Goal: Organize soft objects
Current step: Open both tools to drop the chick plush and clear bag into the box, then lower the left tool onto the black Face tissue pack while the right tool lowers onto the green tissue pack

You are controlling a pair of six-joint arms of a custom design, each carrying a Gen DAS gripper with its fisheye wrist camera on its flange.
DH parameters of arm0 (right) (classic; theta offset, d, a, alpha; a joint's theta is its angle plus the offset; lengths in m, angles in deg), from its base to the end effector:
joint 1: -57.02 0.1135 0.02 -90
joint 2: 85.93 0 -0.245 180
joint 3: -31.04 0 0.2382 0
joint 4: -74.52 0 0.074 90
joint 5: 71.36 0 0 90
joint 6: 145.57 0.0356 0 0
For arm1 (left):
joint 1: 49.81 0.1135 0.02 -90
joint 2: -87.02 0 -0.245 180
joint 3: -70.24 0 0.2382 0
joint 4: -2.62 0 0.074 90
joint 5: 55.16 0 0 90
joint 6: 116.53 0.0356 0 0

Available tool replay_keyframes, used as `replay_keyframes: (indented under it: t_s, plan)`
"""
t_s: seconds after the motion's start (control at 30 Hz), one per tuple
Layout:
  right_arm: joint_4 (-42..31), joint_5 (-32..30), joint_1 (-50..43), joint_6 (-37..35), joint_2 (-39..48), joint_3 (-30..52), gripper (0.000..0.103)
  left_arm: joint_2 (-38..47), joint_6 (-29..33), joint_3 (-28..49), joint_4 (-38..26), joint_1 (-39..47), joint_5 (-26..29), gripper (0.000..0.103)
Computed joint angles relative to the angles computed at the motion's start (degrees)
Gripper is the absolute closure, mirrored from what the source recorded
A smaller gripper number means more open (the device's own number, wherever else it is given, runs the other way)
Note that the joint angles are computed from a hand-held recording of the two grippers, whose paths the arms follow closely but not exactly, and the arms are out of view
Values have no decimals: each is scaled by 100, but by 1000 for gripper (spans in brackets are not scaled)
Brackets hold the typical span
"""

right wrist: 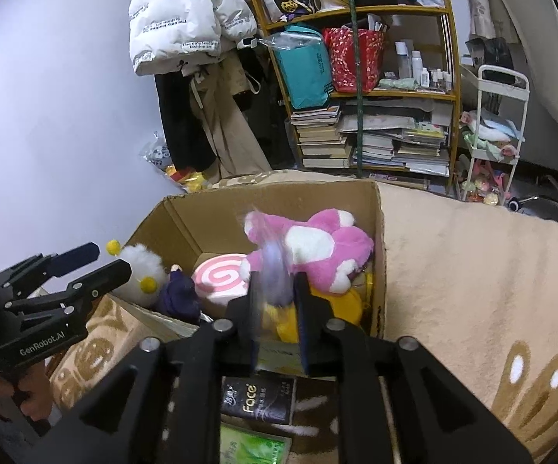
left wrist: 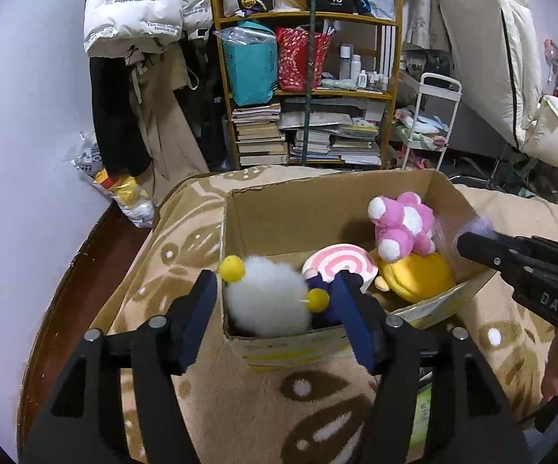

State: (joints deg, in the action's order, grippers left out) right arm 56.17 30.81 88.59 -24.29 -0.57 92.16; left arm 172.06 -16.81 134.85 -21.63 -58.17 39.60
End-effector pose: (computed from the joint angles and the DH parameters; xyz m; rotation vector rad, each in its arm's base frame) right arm 0.2574 0.1493 0.1863 0.1024 2.3124 0.3190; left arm 0.2963 -0.0465 0.1975 0.4092 2.3129 -0.0860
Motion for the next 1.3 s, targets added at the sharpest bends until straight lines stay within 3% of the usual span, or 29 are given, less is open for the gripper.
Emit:
replay_keyframes:
  t_s: [0.17,0.43,0.8,1.03,1.3]
  plan:
    - [-121,78,24,116,-166,-71,58,-252,85,-101,-123,-35,-227,30]
    - [-631,383,245,402,-614,-167,32,-918,87,-306,-474,92,-292,26]
    - [-1383,673,752,1007,-1089,-238,9,-1894,46,-718,-1075,172,-267,11]
    - [-1812,680,993,1438,-1137,-244,8,-1988,-86,-754,-1401,120,-198,8]
    - [-1950,457,993,1462,-899,-226,8,-1554,-237,-723,-1430,252,45,7]
